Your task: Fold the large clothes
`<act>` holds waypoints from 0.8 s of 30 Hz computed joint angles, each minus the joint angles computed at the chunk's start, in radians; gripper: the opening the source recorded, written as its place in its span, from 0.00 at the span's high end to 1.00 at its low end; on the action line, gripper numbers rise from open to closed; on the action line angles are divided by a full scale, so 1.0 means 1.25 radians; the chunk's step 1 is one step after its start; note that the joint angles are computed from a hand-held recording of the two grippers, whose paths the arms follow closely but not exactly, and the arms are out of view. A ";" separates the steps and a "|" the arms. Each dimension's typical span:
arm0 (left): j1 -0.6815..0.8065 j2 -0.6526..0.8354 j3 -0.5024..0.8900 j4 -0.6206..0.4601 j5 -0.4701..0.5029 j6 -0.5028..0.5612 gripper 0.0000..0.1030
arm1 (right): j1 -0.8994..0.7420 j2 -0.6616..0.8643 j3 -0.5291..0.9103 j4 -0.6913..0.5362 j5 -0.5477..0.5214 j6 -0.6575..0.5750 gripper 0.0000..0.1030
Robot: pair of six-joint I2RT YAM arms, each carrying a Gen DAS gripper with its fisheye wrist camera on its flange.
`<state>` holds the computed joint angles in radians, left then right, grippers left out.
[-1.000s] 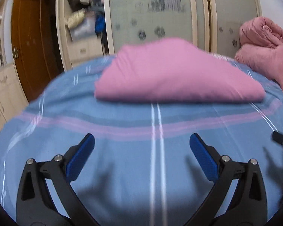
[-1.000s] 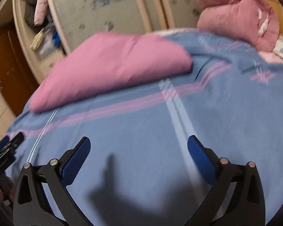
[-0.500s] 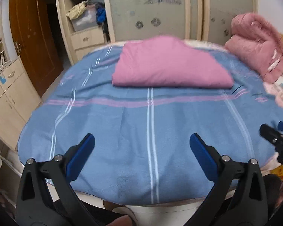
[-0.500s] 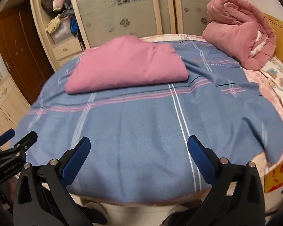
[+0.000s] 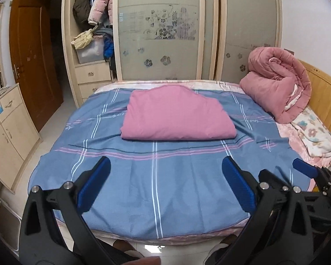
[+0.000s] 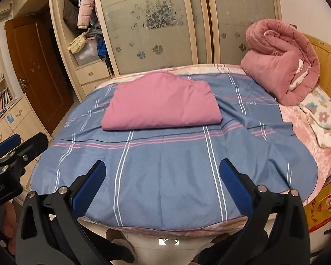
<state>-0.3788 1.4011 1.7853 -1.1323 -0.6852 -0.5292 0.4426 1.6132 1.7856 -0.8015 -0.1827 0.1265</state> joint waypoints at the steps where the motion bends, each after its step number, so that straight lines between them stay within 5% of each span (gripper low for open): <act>1: 0.000 0.000 0.003 0.000 -0.003 0.001 0.02 | 0.002 -0.002 0.004 0.000 0.004 -0.001 0.01; 24: 0.029 -0.005 -0.016 0.018 0.005 0.005 0.02 | 0.005 -0.005 0.016 0.020 0.010 0.015 0.01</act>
